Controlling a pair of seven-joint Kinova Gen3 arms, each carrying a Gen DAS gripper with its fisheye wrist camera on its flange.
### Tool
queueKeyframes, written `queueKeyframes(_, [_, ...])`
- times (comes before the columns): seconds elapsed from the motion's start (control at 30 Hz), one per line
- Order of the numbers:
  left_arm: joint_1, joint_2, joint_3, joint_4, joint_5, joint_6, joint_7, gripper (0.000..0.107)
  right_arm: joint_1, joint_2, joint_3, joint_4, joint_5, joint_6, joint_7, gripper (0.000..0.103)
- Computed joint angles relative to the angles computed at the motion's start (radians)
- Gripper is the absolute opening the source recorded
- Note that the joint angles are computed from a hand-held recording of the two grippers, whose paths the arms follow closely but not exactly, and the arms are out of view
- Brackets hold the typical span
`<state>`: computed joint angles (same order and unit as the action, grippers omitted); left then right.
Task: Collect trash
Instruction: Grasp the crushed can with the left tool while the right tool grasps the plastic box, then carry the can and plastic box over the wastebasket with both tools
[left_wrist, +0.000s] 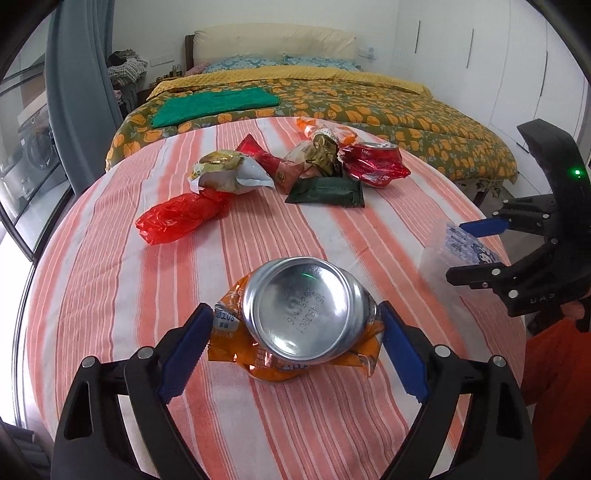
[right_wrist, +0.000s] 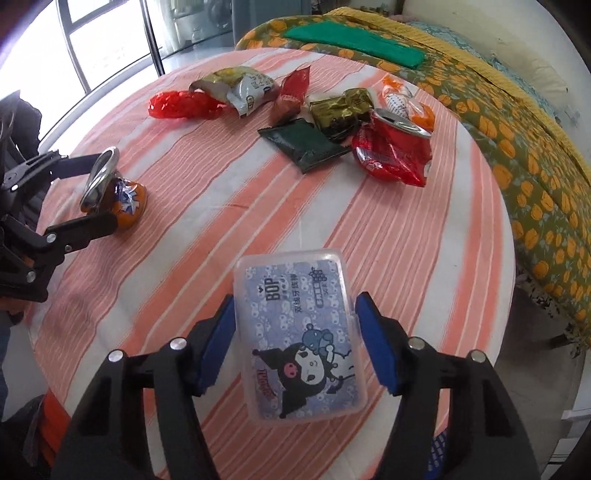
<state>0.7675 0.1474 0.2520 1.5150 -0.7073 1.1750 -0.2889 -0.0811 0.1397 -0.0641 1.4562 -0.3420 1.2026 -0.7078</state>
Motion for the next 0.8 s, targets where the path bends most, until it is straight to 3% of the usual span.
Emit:
queueKeyframes(0.2, [0.042, 0.017, 0.003, -0.028, -0.054, 0.035, 0.072, 0.087, 0.068, -0.019, 0.028, 0.006, -0.120, 0.046, 0.051, 0.064])
queueKeyframes(0.4, [0.074, 0.063, -0.005, -0.105, -0.063, 0.038, 0.070, 0.087, 0.155, 0.026, 0.058, -0.036, -0.240, 0.137, 0.045, 0.064])
queueKeyframes(0.63, [0.129, 0.155, -0.052, -0.258, -0.040, 0.004, 0.029, 0.087, 0.286, 0.089, 0.077, -0.104, -0.352, 0.237, 0.039, 0.064])
queueKeyframes(0.8, [0.177, 0.268, -0.084, -0.445, -0.014, -0.011, -0.053, 0.087, 0.403, 0.135, 0.094, -0.164, -0.398, 0.298, 0.060, 0.064])
